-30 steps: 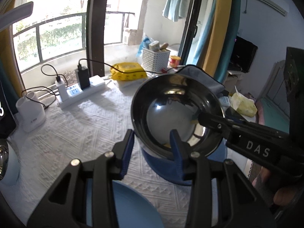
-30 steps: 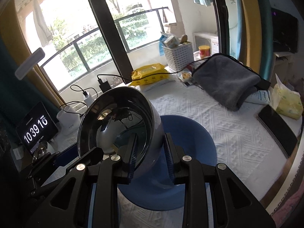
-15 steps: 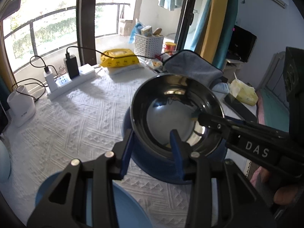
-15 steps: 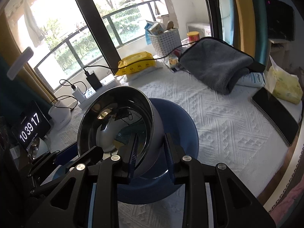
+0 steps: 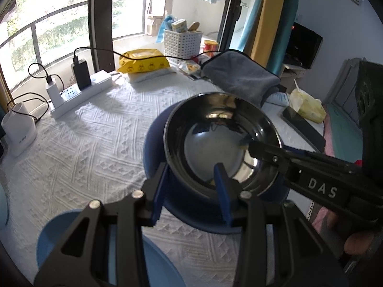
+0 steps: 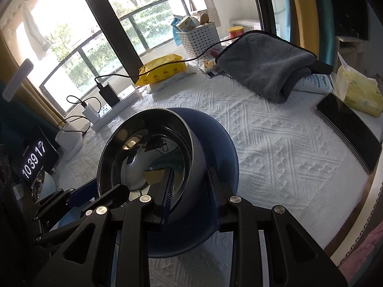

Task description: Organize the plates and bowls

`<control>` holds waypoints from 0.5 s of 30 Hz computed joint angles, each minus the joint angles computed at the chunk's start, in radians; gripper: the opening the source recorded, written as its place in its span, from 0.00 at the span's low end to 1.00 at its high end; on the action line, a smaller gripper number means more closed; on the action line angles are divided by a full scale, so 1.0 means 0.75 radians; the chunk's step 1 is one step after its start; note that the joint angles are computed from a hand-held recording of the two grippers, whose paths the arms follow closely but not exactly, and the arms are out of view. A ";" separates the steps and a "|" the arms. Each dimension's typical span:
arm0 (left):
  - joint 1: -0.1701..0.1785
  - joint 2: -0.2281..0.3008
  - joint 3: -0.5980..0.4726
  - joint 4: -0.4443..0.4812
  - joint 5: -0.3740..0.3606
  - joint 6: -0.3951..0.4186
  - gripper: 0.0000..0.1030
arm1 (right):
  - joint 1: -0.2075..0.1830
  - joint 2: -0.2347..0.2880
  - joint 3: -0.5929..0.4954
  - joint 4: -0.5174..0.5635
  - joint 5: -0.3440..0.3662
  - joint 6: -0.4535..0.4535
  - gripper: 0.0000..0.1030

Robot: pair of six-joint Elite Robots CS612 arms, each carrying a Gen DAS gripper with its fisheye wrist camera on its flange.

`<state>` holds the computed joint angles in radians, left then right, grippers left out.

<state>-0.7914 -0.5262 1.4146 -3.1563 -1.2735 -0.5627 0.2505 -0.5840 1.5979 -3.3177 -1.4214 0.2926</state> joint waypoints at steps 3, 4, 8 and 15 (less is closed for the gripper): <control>0.001 -0.001 0.000 -0.001 -0.004 0.001 0.39 | -0.001 -0.002 0.002 0.006 0.003 -0.002 0.29; 0.001 -0.001 -0.001 0.001 -0.004 0.002 0.39 | -0.002 -0.002 0.003 0.008 0.005 -0.001 0.29; 0.003 -0.001 -0.003 0.002 -0.017 0.003 0.39 | -0.002 -0.006 0.010 0.008 -0.004 -0.002 0.29; 0.003 -0.012 0.006 -0.007 -0.013 0.013 0.40 | 0.004 -0.016 0.016 -0.022 -0.042 -0.030 0.35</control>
